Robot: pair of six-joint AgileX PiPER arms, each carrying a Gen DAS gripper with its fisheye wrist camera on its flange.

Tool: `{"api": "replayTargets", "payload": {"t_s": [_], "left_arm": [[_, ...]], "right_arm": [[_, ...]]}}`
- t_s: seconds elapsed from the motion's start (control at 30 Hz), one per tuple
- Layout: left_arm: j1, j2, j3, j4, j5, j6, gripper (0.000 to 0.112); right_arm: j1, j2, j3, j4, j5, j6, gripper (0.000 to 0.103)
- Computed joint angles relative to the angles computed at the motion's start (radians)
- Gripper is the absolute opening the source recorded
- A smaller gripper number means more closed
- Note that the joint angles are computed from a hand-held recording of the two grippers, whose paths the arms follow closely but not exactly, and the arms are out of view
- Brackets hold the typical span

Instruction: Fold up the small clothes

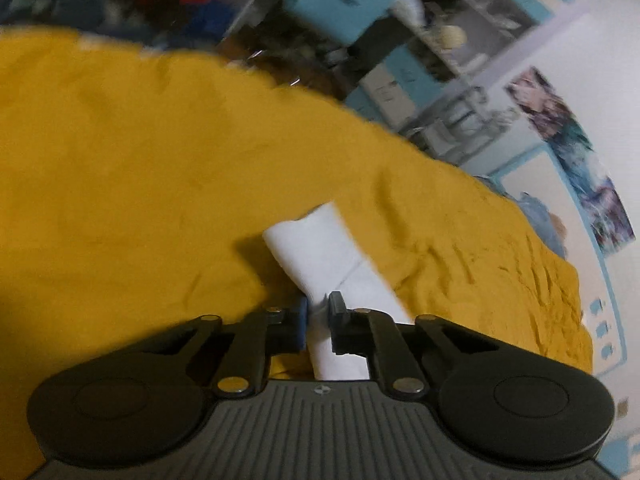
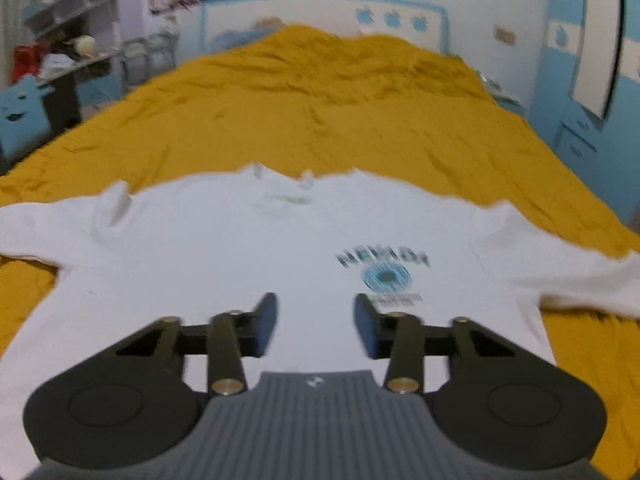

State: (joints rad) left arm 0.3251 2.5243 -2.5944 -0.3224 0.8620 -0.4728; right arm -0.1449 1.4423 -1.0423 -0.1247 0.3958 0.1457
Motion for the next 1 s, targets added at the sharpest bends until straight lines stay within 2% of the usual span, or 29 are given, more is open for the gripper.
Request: {"api": "replayTargets", "payload": {"t_s": [0.07,0.17,0.27,0.47,0.53,0.6,0.67,0.8,0.87,1.0], "left_arm": [[-0.024,-0.048,0.030,0.022,-0.021,0.045,0.010],[-0.089,-0.194,0.199,0.062,-0.131,0.143,0.010],[-0.178,-0.285,0.229,0.120,-0.158,0.188,0.010],[-0.408,-0.363,0.115,0.217,-0.071,0.281,0.010],[-0.499,-0.332,0.015,0.265,-0.003,0.302,0.010],[-0.596,-0.327,0.001,0.319,0.015,0.327,0.010],[-0.697,-0.351,0.083,0.386,-0.031,0.343,0.010],[-0.845,-0.378,0.286,0.431,-0.119,0.383,0.010],[-0.891,-0.364,0.357,0.418,-0.141,0.416,0.010],[-0.960,-0.347,0.507,0.379,-0.121,0.460,0.010]], "right_arm": [[-0.025,0.009,-0.010,0.009,0.029,0.010,0.017],[-0.080,-0.007,0.004,0.115,0.033,-0.080,0.016],[-0.125,-0.029,0.022,0.205,0.025,-0.179,0.016],[-0.239,-0.057,0.034,0.468,0.065,-0.470,0.011],[-0.282,-0.062,0.036,0.541,0.084,-0.550,0.011],[-0.328,-0.068,0.041,0.612,0.105,-0.626,0.011],[-0.371,-0.071,0.047,0.675,0.128,-0.694,0.011],[-0.448,-0.075,0.068,0.780,0.171,-0.818,0.011],[-0.480,-0.071,0.076,0.819,0.193,-0.868,0.011],[-0.510,-0.058,0.090,0.829,0.216,-0.890,0.011]]}}
